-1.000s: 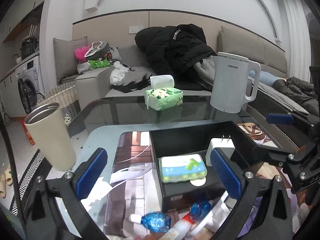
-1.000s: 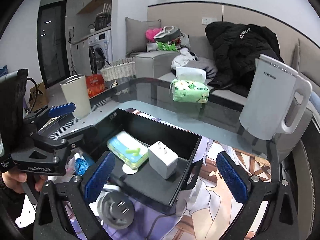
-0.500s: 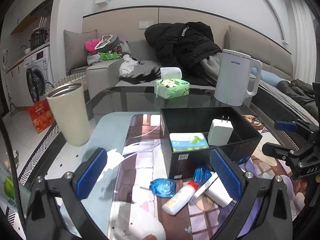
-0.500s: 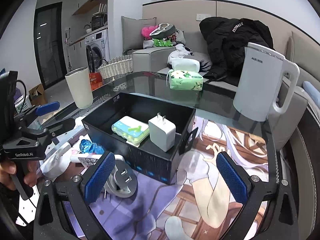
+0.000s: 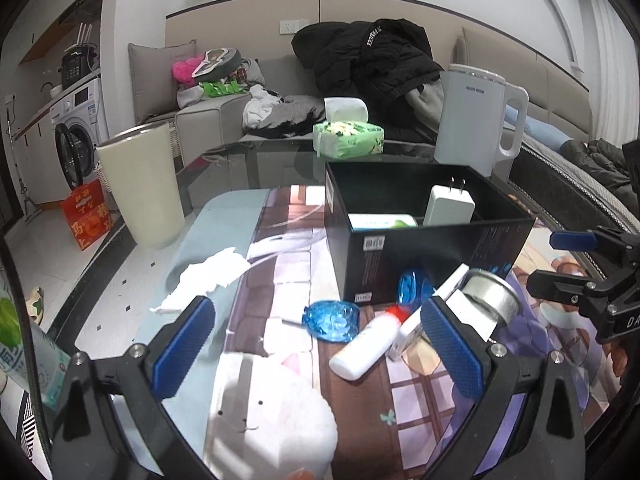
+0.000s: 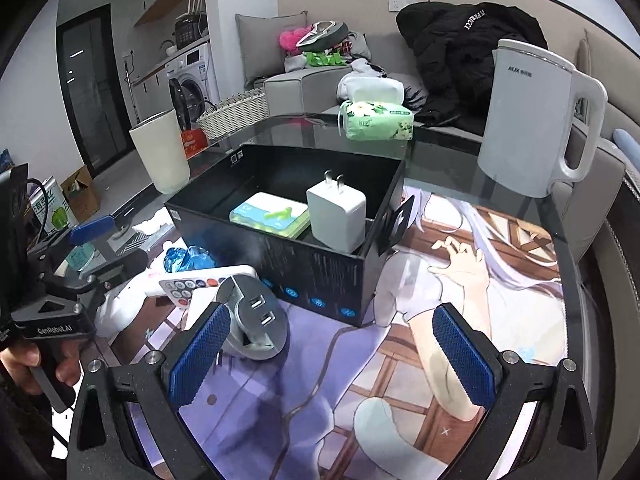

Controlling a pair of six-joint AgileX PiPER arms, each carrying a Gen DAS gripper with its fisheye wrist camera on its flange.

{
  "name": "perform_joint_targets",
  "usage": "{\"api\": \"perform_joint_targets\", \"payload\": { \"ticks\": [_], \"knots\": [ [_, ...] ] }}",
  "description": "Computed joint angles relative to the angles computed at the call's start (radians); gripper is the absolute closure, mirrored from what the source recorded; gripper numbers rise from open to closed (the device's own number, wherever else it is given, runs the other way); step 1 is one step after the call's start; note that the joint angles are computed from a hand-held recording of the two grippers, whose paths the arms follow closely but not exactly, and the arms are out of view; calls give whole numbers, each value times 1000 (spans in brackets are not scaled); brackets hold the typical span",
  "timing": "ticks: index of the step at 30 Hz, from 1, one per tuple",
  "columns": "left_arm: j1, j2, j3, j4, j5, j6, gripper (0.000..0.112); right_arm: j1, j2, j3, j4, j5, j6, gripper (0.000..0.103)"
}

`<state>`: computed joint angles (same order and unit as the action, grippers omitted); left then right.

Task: Organize rigid objects
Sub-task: 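Grasp the round white USB socket with the right tool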

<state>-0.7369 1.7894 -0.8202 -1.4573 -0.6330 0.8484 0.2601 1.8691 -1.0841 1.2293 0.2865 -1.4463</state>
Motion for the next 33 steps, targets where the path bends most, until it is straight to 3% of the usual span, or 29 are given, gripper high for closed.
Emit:
{"api": "perform_joint_targets", "payload": {
  "ticks": [11, 22, 27, 33],
  "knots": [
    [-7, 52, -77, -95, 22, 180, 9, 28, 73, -92, -225, 65, 271, 0],
    [14, 67, -98, -128, 74, 246, 9, 27, 156, -203, -469, 127, 574, 0],
    [25, 72, -111, -150, 96, 278, 9, 7, 161, -214, -509, 145, 618, 0],
    [26, 74, -116, -161, 100, 293, 9, 25, 174, -231, -737, 128, 812, 0]
  ]
}}
